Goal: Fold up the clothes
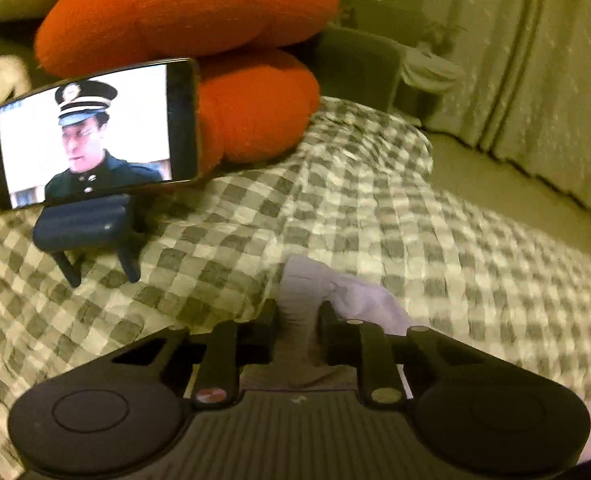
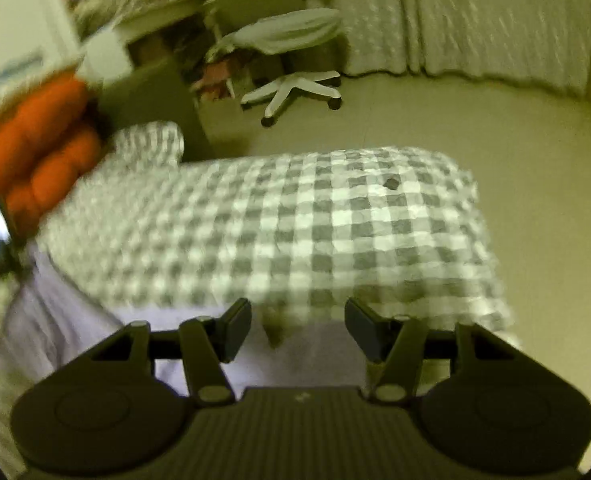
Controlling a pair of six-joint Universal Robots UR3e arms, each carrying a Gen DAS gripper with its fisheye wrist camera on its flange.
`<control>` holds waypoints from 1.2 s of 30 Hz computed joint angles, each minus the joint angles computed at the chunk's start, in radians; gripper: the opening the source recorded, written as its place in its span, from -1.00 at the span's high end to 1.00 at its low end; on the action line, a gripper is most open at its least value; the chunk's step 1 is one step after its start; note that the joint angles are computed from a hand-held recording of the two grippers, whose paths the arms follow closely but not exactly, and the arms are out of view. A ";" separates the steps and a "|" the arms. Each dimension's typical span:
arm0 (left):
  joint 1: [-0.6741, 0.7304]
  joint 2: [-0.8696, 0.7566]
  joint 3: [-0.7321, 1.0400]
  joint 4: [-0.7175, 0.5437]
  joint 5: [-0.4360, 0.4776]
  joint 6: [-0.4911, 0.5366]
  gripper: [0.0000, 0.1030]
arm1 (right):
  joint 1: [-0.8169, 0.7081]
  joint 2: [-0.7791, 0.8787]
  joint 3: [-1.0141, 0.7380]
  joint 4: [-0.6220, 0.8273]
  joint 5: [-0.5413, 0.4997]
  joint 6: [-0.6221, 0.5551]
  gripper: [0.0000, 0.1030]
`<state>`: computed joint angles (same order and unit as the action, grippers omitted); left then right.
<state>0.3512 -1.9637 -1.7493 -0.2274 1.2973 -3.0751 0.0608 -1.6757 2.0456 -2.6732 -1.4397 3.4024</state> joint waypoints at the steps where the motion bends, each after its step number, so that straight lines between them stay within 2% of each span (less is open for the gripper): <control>1: 0.001 -0.001 0.000 0.002 0.003 -0.003 0.74 | -0.023 0.009 0.006 -0.014 0.044 0.023 -0.05; 2: 0.001 -0.001 0.001 0.005 0.013 -0.004 0.81 | -0.023 0.032 -0.005 -0.011 0.056 0.031 -0.04; 3: 0.005 0.001 -0.001 0.013 0.019 -0.010 0.84 | 0.020 0.055 -0.032 -0.007 0.008 0.017 0.16; 4: 0.013 0.003 -0.005 0.024 0.021 -0.020 0.85 | 0.068 0.080 -0.063 -0.002 -0.048 0.006 0.44; 5: 0.021 0.005 -0.009 0.035 0.022 -0.030 0.86 | 0.114 0.106 -0.095 0.006 -0.104 -0.007 0.82; 7: 0.035 0.007 -0.015 0.055 0.023 -0.049 0.86 | 0.202 0.160 -0.163 0.029 -0.211 -0.035 0.84; 9: 0.045 0.005 -0.020 0.074 0.021 -0.066 0.87 | 0.266 0.128 -0.158 -0.027 -0.319 -0.001 0.84; 11: 0.045 0.005 -0.024 0.092 0.030 -0.079 0.87 | 0.315 0.071 -0.114 -0.118 -0.407 0.020 0.84; 12: 0.044 0.005 -0.026 0.102 0.036 -0.085 0.87 | 0.354 0.055 -0.109 -0.146 -0.482 0.021 0.84; 16: 0.036 -0.005 -0.022 0.126 0.082 -0.121 0.87 | 0.495 0.011 -0.068 -0.218 -0.736 0.083 0.84; 17: 0.032 -0.012 -0.018 0.129 0.090 -0.124 0.87 | 0.521 0.000 -0.059 -0.211 -0.773 0.111 0.84; 21: 0.026 -0.027 -0.012 0.131 0.106 -0.118 0.87 | 0.607 -0.147 0.034 -0.028 -0.725 0.378 0.84; 24: 0.021 -0.041 -0.004 0.128 0.118 -0.119 0.87 | 0.749 -0.211 0.055 0.102 -0.775 0.603 0.84; 26: 0.018 -0.050 -0.002 0.134 0.121 -0.121 0.87 | 0.852 -0.255 0.033 0.195 -0.835 0.739 0.84; 28: 0.012 -0.057 0.000 0.141 0.128 -0.122 0.86 | 0.986 -0.252 -0.025 0.314 -0.956 0.887 0.85; 30: 0.007 -0.064 0.000 0.147 0.132 -0.124 0.86 | 1.068 -0.232 -0.117 0.491 -1.039 1.006 0.84; 31: 0.006 -0.067 0.002 0.145 0.133 -0.121 0.86 | 1.093 -0.236 -0.141 0.580 -1.043 1.060 0.84; 32: 0.007 -0.071 0.006 0.142 0.135 -0.118 0.86 | 1.090 -0.247 -0.142 0.608 -1.011 1.074 0.84; 34: 0.013 -0.065 -0.006 0.155 0.130 -0.104 0.85 | 1.016 -0.284 -0.109 0.636 -0.836 1.049 0.83; 35: 0.017 -0.061 -0.014 0.165 0.126 -0.096 0.81 | 0.972 -0.303 -0.089 0.649 -0.745 1.028 0.81; 36: 0.023 -0.051 -0.027 0.177 0.114 -0.080 0.71 | 0.947 -0.311 -0.074 0.639 -0.705 1.008 0.76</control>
<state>0.3739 -2.0148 -1.7766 -0.0501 1.4112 -3.1552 1.0073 -1.9869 1.9717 -2.0338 -2.1450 4.4100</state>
